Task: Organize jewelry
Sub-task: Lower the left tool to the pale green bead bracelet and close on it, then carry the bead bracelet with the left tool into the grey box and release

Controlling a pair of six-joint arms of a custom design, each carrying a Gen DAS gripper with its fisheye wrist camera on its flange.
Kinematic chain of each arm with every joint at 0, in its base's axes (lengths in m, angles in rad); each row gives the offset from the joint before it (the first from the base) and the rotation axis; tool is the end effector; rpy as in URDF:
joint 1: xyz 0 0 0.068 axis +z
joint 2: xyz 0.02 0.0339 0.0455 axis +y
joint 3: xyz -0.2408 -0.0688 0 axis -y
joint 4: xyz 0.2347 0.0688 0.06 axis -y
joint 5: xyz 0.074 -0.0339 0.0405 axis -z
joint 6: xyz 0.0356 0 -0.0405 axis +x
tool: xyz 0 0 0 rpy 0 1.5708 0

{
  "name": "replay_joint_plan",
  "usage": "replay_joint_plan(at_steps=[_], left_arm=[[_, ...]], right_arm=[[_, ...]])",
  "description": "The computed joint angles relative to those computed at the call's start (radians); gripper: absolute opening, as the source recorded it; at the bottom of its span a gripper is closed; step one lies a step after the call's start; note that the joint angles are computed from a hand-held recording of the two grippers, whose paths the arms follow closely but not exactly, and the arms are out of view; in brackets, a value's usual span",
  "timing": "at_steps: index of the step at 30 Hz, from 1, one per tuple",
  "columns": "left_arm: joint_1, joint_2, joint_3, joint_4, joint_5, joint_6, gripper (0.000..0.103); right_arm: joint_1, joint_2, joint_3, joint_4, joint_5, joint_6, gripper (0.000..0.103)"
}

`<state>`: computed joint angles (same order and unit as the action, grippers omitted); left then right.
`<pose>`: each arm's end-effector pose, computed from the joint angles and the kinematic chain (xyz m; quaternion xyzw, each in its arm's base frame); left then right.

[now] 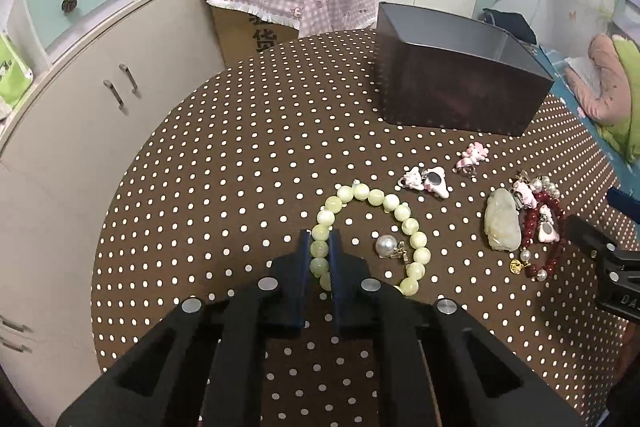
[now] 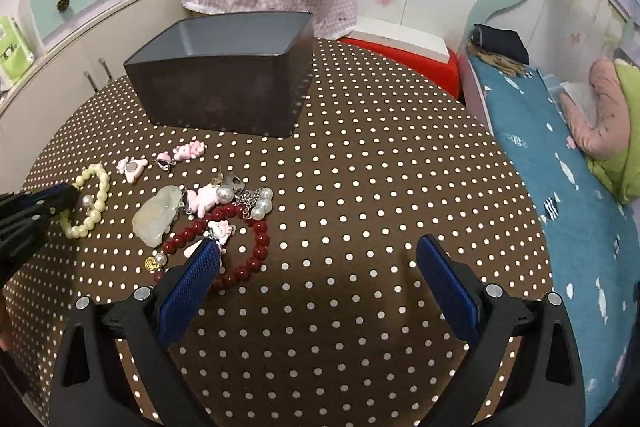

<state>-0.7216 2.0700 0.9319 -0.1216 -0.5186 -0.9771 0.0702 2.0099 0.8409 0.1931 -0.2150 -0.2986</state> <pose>0.2521 -0.1983 0.0371 -0.1611 0.9421 0.0549 0.2891 0.3290 0.0307 0.0488 -0.2052 0.9287 0.0687 0.3012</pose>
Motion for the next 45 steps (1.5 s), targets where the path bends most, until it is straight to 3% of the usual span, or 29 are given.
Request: replay_joint_plan(at_steps=[4, 7, 12, 17, 21, 27, 31, 38, 45], left_arm=[[-0.004, -0.047, -0.072, 0.070, 0.010, 0.003, 0.008], [-0.021, -0.103, -0.126, 0.108, 0.002, 0.001, 0.008], [-0.040, -0.198, -0.193, 0.157, 0.003, 0.022, 0.008], [-0.055, -0.232, -0.211, 0.157, -0.003, 0.025, 0.008], [-0.052, -0.250, -0.227, 0.162, -0.005, 0.022, 0.008], [-0.022, -0.251, -0.241, 0.192, 0.019, 0.044, 0.008], [-0.002, -0.251, -0.239, 0.212, 0.038, 0.067, 0.008], [0.020, -0.274, -0.231, 0.238, 0.071, 0.111, 0.008], [-0.008, -0.353, -0.205, 0.190, 0.038, 0.161, 0.008]], right_arm=[[-0.010, -0.019, -0.007, -0.002, -0.013, 0.000, 0.094], [-0.031, -0.038, -0.019, -0.015, -0.050, 0.005, 0.067], [-0.019, -0.004, 0.025, -0.043, -0.023, -0.003, 0.066], [-0.004, 0.028, 0.106, -0.112, -0.031, -0.015, 0.055], [-0.007, 0.076, 0.211, -0.213, -0.130, 0.013, 0.053], [0.014, 0.179, 0.352, -0.296, -0.145, 0.024, 0.036], [0.012, 0.228, 0.433, -0.361, -0.189, 0.008, 0.015], [-0.014, 0.240, 0.475, -0.401, -0.274, 0.002, 0.010], [-0.061, 0.103, 0.411, -0.419, -0.369, -0.027, 0.010]])
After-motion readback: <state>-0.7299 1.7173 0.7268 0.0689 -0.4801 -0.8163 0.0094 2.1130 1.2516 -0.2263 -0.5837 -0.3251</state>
